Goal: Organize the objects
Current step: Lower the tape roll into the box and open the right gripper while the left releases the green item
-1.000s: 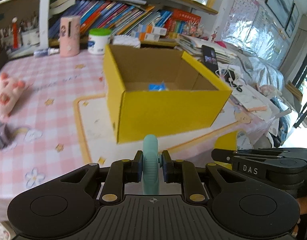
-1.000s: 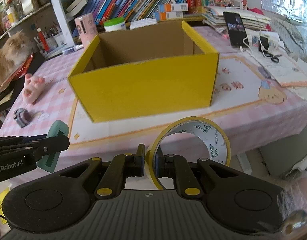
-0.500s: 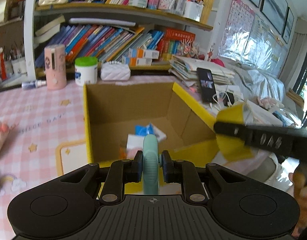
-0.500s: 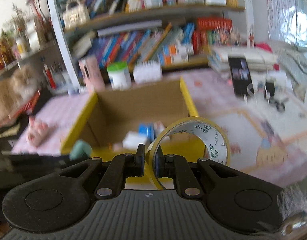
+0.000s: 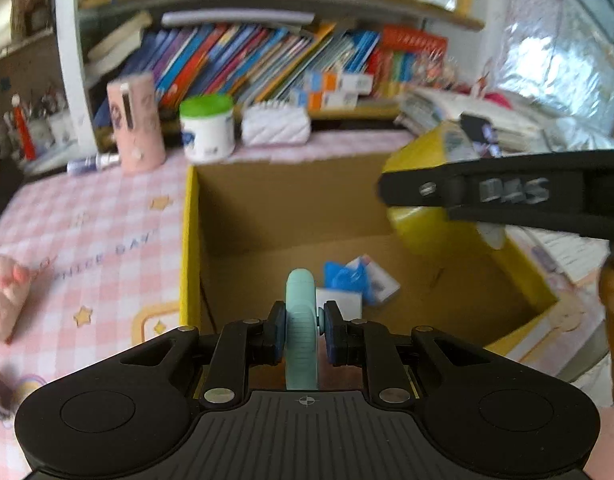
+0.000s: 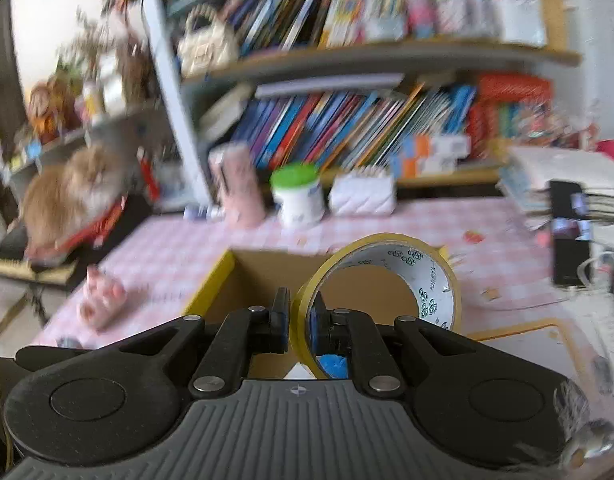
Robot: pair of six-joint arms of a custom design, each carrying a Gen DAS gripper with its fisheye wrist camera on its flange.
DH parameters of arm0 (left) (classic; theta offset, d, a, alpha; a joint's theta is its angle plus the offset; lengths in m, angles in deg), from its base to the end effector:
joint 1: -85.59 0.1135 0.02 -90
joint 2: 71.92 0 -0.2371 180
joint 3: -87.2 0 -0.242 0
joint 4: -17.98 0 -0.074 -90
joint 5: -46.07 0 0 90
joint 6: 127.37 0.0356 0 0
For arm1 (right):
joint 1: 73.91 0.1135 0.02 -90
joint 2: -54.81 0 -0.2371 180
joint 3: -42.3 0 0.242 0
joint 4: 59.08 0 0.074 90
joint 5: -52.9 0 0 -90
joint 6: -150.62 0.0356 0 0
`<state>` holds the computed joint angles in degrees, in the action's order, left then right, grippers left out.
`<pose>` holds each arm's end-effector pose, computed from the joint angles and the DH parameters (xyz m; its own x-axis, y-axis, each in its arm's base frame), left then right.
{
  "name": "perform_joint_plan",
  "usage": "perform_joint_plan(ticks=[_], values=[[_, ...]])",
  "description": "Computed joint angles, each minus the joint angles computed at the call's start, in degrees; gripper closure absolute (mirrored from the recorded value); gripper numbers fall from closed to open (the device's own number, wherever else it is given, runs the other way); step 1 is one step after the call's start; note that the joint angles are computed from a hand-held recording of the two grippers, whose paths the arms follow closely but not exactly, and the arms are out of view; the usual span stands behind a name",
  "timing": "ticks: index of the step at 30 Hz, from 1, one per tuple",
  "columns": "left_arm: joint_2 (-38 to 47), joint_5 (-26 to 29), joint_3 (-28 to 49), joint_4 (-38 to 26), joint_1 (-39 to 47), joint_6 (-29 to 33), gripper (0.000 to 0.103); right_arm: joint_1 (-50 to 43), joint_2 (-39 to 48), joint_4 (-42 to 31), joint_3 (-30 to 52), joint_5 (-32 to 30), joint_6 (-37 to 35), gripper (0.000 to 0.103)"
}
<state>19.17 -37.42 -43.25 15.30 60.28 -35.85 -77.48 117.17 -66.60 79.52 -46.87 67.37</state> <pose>0.2550 -0.1251 0.1138 -0.6170 0.3210 -0.7185 0.5148 0.8552 -0.0600 0.2209 -0.0077 0.1619 -0.5444 0.1500 -0.8253 -0.0174 0.9817 0.1899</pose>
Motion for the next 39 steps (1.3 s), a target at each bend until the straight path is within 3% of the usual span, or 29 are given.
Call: perform_joint_plan(ticks=[6, 12, 18, 21, 23, 25, 28, 32, 36, 39], values=[[4.2, -3.8, 3.1, -1.3, -2.0, -1.0, 0.085, 0.4, 22.8, -1.8, 13.2, -2.5, -5.5, 0.094], [7.5, -5.6, 5.8, -2.4, -3.3, -1.2, 0.085, 0.1, 33.8, -6.8, 20.8, -3.3, -8.4, 0.093], [7.0, -6.6, 5.7, -2.9, -3.8, -2.1, 0.080, -1.3, 39.3, -13.4, 26.5, -6.2, -7.6, 0.089], [5.5, -6.4, 4.5, -2.3, -4.0, -2.1, 0.071, -1.6, 37.8, -12.9, 25.4, -6.5, -7.6, 0.069], [3.6, -6.0, 3.0, -1.4, -4.2, -2.0, 0.063, -1.8, 35.4, -12.1, 23.8, -6.9, -7.3, 0.065], [0.1, -6.4, 0.4, 0.1, -4.4, -2.1, 0.044, -2.0, 32.7, -12.5, 22.8, -6.9, -6.4, 0.052], [-6.0, -6.6, -4.2, 2.6, -4.3, -2.3, 0.034, -2.8, 23.9, -10.0, 16.8, -7.7, -3.9, 0.045], [-12.9, -6.8, -8.5, 3.6, -3.7, -2.6, 0.022, -2.8, 12.0, -9.0, 9.4, -6.3, -1.0, 0.045], [-20.9, -6.6, -13.9, 4.1, -2.9, -2.4, 0.015, -0.6, -1.2, -7.9, 1.2, 0.9, 0.9, 0.044], [-26.5, -4.9, -17.3, 2.7, -1.2, -2.1, 0.013, 2.4, -11.8, -9.6, -4.2, 7.9, 1.5, 0.037]])
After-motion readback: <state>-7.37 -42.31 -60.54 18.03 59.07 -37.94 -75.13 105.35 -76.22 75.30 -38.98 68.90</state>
